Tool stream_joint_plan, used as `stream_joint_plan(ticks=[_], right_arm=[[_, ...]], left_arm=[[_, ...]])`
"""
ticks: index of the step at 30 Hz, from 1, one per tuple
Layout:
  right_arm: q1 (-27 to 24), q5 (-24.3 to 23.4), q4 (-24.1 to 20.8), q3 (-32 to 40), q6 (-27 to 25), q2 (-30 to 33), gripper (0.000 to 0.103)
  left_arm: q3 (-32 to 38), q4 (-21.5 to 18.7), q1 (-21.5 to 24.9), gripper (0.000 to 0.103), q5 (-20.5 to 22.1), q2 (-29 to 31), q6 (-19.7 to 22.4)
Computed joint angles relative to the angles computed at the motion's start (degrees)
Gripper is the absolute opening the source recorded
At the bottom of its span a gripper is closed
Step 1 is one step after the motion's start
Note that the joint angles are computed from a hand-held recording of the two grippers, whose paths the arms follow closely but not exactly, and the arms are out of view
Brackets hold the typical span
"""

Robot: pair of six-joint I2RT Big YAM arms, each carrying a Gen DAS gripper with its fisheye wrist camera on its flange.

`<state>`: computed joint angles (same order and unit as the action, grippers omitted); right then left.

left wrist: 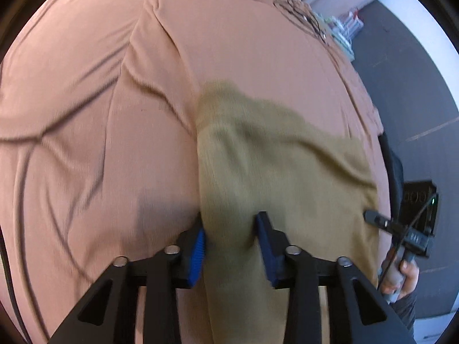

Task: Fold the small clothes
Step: 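Grasp the folded shirt end with the left gripper while the right gripper grasps it, then lift the folded shirt with both grippers and carry it toward the black clothes stack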

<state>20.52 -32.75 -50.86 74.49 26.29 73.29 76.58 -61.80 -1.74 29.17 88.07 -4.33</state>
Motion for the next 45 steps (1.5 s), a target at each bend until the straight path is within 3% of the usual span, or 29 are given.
stream_joint_plan(ticks=[5,9,14,23,30,34,40,45], right_arm=[[-0.43,-0.31,0.89,0.52,-0.54,1.35,0.034],[0.51,1.74,0.56,2.02,0.26,2.84,0.021],[2.83,5.78,-0.90,2.46,-0.82,-0.29,0.014],[8.63,12.93,-4.10,4.35,0.32,-7.85,0.013],[13.24,19.75,-7.15,4.62,2.60,-16.71,0.013],[17.23,25.78,-10.06,4.96,3.77,-22.38,0.013],[25.05,37.77,-18.63,10.78,5.04,-28.76,0.013],[35.39,52.26,-28.21,18.15,7.23,-31.52,0.013]], left_arm=[[1.54,4.39,-0.29,0.029,1.87,2.76,-2.55],[2.81,5.49,0.89,0.013,3.59,4.37,-5.58],[3.20,4.12,1.70,0.007,4.27,1.97,-5.15],[4.98,-1.55,4.42,0.006,8.90,-6.62,-0.40],[7.05,-3.92,4.16,0.006,10.99,-13.22,-0.48],[8.62,-5.40,3.21,0.006,11.93,-16.88,-0.97],[13.29,-6.77,-1.29,0.006,12.42,-19.84,-2.99],[17.72,-6.73,-8.12,0.006,9.86,-20.42,-5.77]])
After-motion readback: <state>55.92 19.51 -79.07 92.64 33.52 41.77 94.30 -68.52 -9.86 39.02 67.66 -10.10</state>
